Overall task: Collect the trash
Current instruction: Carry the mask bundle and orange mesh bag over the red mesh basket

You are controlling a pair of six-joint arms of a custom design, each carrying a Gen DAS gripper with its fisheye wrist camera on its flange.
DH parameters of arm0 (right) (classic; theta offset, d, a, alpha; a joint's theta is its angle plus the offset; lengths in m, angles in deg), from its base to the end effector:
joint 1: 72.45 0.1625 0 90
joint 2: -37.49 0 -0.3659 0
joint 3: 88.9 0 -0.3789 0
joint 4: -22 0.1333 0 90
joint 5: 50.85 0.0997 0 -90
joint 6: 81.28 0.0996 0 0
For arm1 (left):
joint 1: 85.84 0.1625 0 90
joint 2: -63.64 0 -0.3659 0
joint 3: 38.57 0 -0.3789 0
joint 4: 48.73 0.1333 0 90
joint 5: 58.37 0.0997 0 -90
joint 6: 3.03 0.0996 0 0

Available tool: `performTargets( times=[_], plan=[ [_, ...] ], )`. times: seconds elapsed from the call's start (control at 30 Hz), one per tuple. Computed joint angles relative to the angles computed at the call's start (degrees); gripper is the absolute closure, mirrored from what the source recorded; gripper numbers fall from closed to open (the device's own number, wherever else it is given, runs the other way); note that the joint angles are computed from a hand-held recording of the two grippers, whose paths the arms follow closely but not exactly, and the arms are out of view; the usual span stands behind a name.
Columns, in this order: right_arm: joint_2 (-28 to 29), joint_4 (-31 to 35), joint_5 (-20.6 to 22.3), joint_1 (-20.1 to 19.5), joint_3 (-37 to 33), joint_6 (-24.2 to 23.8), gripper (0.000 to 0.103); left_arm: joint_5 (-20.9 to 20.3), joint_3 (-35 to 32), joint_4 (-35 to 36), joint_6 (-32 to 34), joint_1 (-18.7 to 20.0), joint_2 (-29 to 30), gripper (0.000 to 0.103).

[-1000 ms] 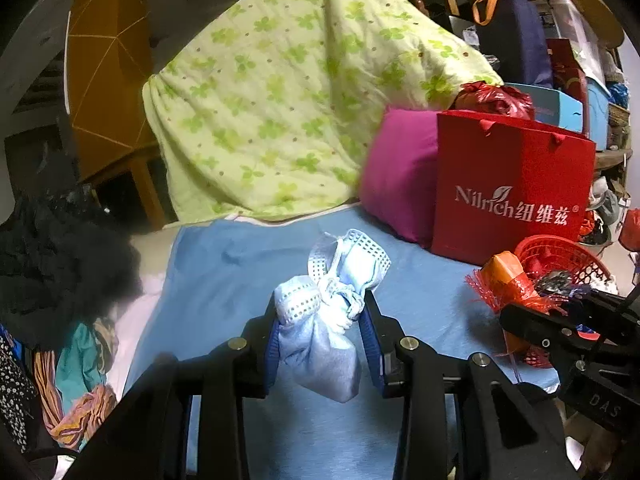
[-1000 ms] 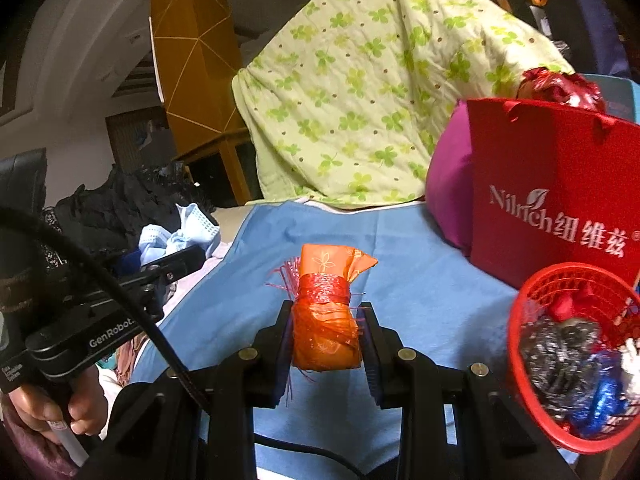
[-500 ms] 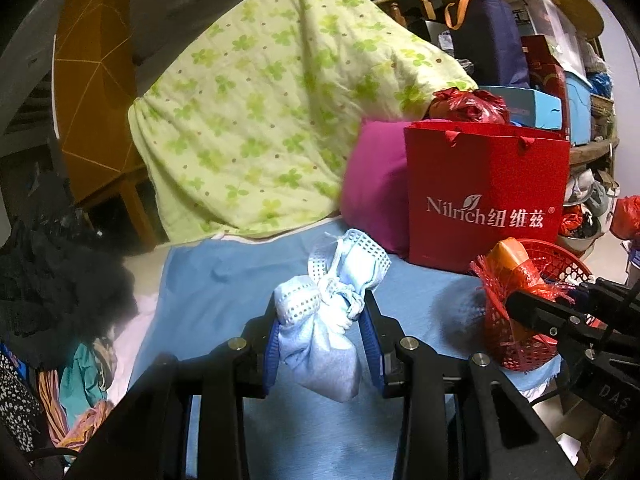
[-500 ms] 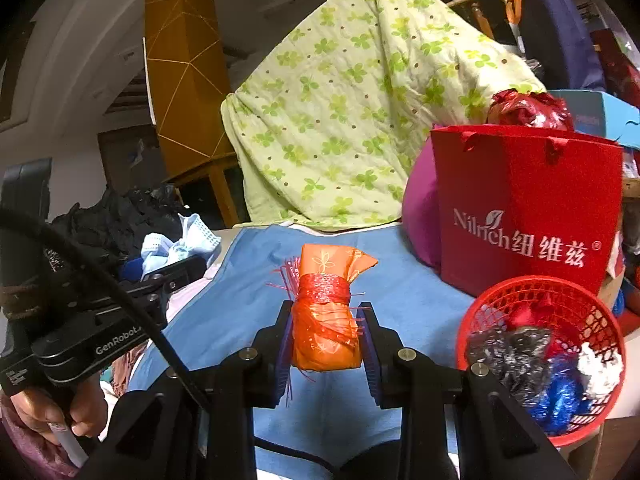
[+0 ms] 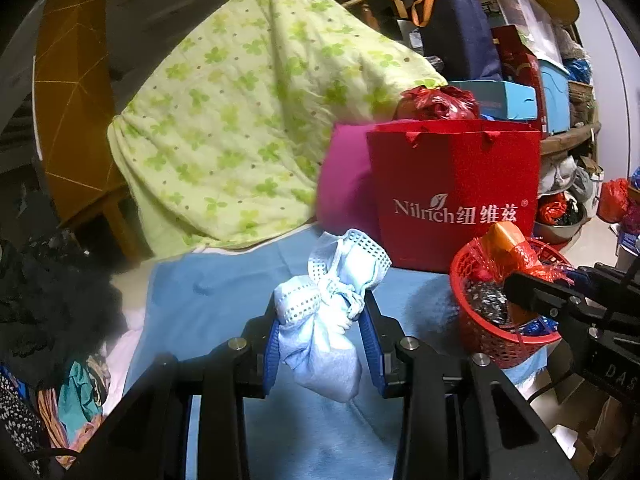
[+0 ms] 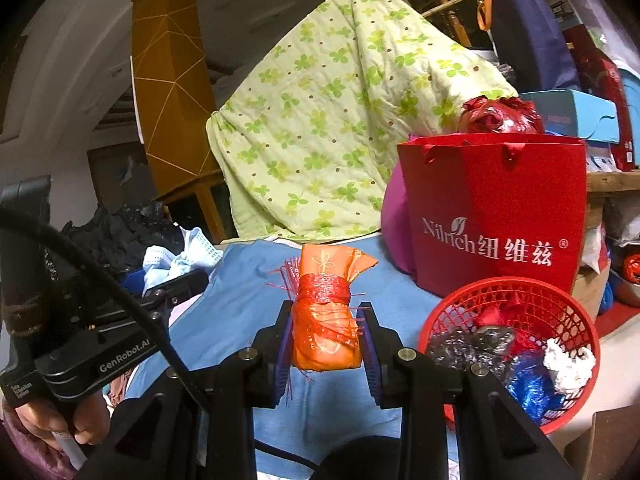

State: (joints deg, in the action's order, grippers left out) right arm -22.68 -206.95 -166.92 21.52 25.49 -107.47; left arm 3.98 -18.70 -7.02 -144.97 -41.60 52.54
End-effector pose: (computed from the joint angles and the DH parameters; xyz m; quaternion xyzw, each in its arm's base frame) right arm 0.1241 -0.4944 0.2636 0.0405 -0.7346 0.6121 0.2900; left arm -0.3854 -0.6259 0.0437 0.5503 0.7340 -0.3426 0.2023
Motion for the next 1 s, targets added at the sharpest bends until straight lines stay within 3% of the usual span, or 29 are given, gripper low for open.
performTargets(
  times=[0.23,1.0],
  plan=[
    [-1.6,-2.5,0.0,-0.4,2.1,-0.2,0.07,0.7,3.3,-1.3,0.6,-1.2,-0.9,0.065],
    [-6.9,-9.9,-2.8,-2.6,8.7,-0.2,0.07,3.4,2.0,1.4,0.9,-4.8,2.7,0.065]
  ],
)
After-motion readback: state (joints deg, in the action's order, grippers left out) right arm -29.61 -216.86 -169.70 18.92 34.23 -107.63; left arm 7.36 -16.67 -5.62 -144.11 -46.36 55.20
